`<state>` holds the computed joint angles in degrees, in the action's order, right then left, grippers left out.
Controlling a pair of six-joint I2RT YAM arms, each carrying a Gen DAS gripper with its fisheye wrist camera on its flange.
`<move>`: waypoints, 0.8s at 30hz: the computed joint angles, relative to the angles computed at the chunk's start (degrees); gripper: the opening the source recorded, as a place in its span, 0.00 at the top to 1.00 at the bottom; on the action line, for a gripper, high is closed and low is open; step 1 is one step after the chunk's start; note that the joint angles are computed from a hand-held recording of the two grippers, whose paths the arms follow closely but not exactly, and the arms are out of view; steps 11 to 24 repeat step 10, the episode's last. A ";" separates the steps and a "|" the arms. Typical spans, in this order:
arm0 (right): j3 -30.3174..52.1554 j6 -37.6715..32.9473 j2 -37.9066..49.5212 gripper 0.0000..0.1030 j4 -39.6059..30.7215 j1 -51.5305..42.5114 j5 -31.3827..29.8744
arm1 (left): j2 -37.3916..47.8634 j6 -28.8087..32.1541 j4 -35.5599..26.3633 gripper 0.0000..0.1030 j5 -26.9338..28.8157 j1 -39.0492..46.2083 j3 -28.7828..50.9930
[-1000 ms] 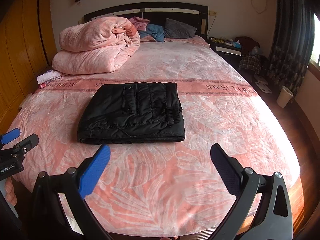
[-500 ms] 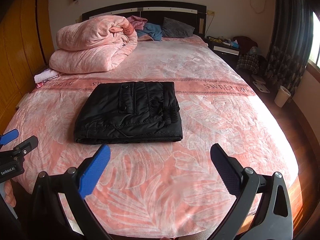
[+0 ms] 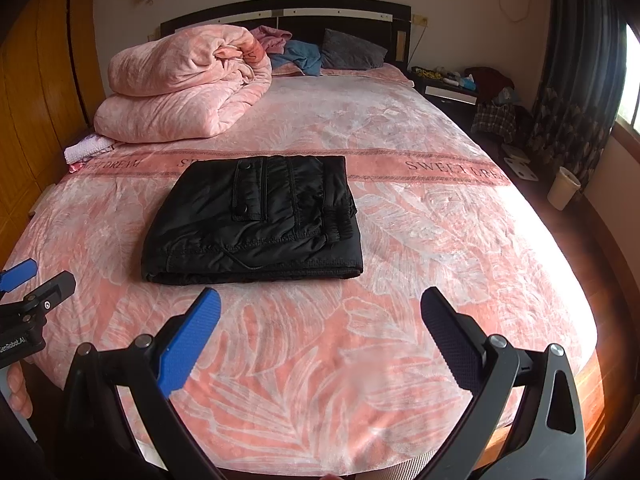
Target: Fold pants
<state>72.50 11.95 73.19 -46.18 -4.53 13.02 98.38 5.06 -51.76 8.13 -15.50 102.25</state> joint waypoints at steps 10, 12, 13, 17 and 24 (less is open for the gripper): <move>0.23 -0.15 0.67 0.03 -0.07 -0.36 -0.53 | 1.20 0.32 -1.33 0.04 -0.28 -0.13 1.37; 0.23 -0.15 0.67 0.03 -0.07 -0.36 -0.53 | 1.20 0.32 -1.33 0.04 -0.28 -0.13 1.37; 0.23 -0.15 0.67 0.03 -0.07 -0.36 -0.53 | 1.20 0.32 -1.33 0.04 -0.28 -0.13 1.37; 0.23 -0.15 0.67 0.03 -0.07 -0.36 -0.53 | 1.20 0.32 -1.33 0.04 -0.28 -0.13 1.37; 0.23 -0.15 0.67 0.03 -0.07 -0.36 -0.53 | 1.20 0.32 -1.33 0.04 -0.28 -0.13 1.37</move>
